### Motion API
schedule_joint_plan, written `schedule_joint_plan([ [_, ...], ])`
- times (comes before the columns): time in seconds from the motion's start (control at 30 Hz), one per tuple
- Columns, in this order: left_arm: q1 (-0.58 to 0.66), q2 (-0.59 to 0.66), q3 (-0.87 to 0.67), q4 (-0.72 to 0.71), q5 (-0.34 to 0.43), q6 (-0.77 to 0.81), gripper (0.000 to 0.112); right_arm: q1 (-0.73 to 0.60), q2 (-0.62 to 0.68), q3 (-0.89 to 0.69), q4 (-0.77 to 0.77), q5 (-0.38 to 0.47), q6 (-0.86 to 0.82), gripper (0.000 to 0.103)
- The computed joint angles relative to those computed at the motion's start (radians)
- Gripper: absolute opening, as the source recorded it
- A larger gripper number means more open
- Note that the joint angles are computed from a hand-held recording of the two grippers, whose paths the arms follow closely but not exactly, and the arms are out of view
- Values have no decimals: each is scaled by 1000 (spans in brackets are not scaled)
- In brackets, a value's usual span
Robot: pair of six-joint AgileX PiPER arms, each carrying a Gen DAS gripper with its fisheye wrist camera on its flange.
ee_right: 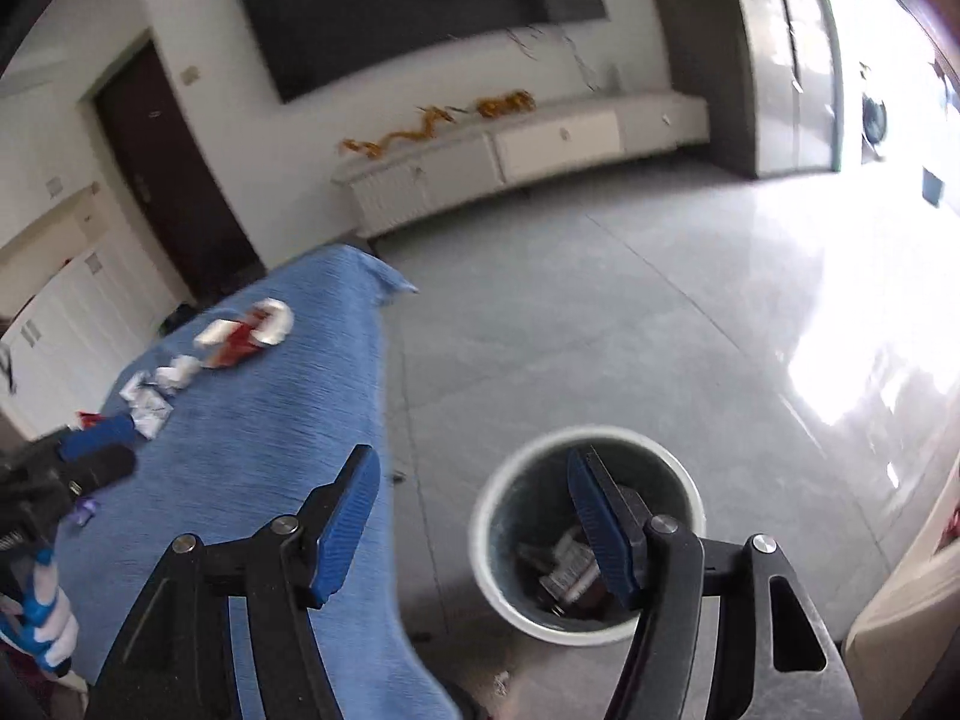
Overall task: Collect trash
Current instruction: 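Move both tools back over the rug toward the remaining trash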
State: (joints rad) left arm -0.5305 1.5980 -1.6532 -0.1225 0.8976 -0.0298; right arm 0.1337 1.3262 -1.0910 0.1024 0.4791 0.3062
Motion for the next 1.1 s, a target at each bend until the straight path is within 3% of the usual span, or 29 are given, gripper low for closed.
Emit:
schedule_joint_plan([
  [0.23, 257, -274, 277, -116, -50, 139, 50, 242, 59, -232, -302, 108, 257, 67],
  [0.5, 701, -423, 439, -407, 8, 482, 50, 412, 228, -501, -394, 219, 295, 67],
  [0.67, 918, -413, 479, -497, 45, 627, 51, 465, 331, -630, -375, 265, 233, 68],
  [0.77, 1010, -378, 487, -518, 46, 673, 61, 466, 401, -710, -336, 283, 183, 69],
  [1.1, 1013, -209, 464, -423, -45, 617, 67, 413, 549, -817, -187, 288, 57, 72],
])
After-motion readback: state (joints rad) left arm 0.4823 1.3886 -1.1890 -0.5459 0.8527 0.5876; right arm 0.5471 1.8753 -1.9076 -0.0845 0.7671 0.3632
